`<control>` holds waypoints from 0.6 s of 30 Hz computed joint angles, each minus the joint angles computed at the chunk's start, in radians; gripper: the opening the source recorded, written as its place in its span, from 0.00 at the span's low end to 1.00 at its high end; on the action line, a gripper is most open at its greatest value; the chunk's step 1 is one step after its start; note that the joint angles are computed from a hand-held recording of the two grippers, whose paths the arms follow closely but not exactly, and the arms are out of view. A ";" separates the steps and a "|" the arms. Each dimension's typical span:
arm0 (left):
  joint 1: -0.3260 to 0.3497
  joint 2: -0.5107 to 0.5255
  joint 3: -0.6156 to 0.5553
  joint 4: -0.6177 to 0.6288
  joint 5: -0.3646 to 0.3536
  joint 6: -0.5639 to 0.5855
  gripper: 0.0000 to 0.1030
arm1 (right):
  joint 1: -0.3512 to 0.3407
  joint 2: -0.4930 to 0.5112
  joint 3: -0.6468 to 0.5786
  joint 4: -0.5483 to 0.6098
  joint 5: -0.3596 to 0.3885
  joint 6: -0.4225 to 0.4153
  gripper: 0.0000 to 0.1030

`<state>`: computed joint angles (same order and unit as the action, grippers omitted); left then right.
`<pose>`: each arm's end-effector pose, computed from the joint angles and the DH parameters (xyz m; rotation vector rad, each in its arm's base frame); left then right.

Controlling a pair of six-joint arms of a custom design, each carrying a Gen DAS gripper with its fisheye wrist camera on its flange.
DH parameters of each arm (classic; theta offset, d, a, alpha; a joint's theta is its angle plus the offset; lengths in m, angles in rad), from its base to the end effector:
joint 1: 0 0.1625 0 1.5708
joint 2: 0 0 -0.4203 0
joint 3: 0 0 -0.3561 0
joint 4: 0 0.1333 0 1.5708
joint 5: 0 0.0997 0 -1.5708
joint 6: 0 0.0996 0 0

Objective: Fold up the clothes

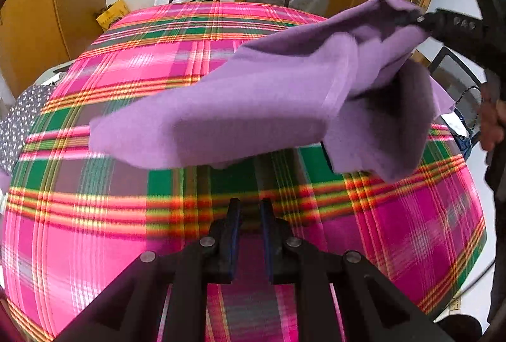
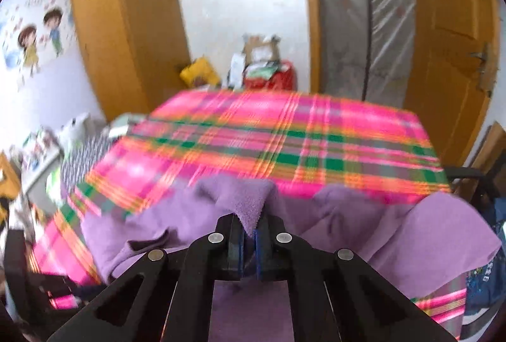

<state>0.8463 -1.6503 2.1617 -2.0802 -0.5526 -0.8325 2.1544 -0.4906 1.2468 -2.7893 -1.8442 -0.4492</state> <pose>-0.0864 -0.4267 0.3547 -0.1210 2.2612 -0.8859 0.5086 -0.5771 0.0748 1.3142 -2.4996 0.6889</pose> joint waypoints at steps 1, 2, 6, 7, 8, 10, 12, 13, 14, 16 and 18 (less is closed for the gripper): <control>0.002 0.003 -0.005 -0.015 0.011 0.014 0.12 | -0.001 0.004 -0.014 -0.002 0.001 0.004 0.04; 0.005 0.007 -0.014 -0.026 0.027 0.029 0.12 | -0.002 0.004 -0.021 -0.008 0.000 0.006 0.04; 0.016 0.026 -0.046 -0.113 0.087 0.122 0.12 | -0.007 0.008 -0.051 -0.020 0.000 0.015 0.04; 0.020 0.037 -0.056 -0.145 0.106 0.153 0.12 | -0.009 0.009 -0.057 -0.018 0.002 0.017 0.04; 0.028 0.056 -0.068 -0.194 0.135 0.199 0.12 | -0.010 0.010 -0.064 -0.015 0.003 0.019 0.04; 0.047 0.089 -0.097 -0.266 0.162 0.271 0.12 | -0.011 0.015 -0.079 -0.016 0.000 0.019 0.04; 0.079 0.142 -0.140 -0.391 0.185 0.395 0.12 | -0.015 0.030 -0.110 -0.017 -0.009 0.026 0.04; 0.093 0.167 -0.164 -0.423 0.202 0.434 0.12 | -0.021 0.044 -0.139 0.010 -0.025 0.038 0.04; 0.112 0.188 -0.196 -0.430 0.206 0.457 0.12 | -0.026 0.058 -0.171 0.038 -0.041 0.050 0.04; 0.136 0.199 -0.235 -0.434 0.178 0.474 0.12 | -0.036 0.087 -0.237 0.096 -0.073 0.075 0.07; 0.139 0.190 -0.240 -0.426 0.170 0.474 0.12 | -0.045 0.101 -0.264 0.139 -0.106 0.086 0.20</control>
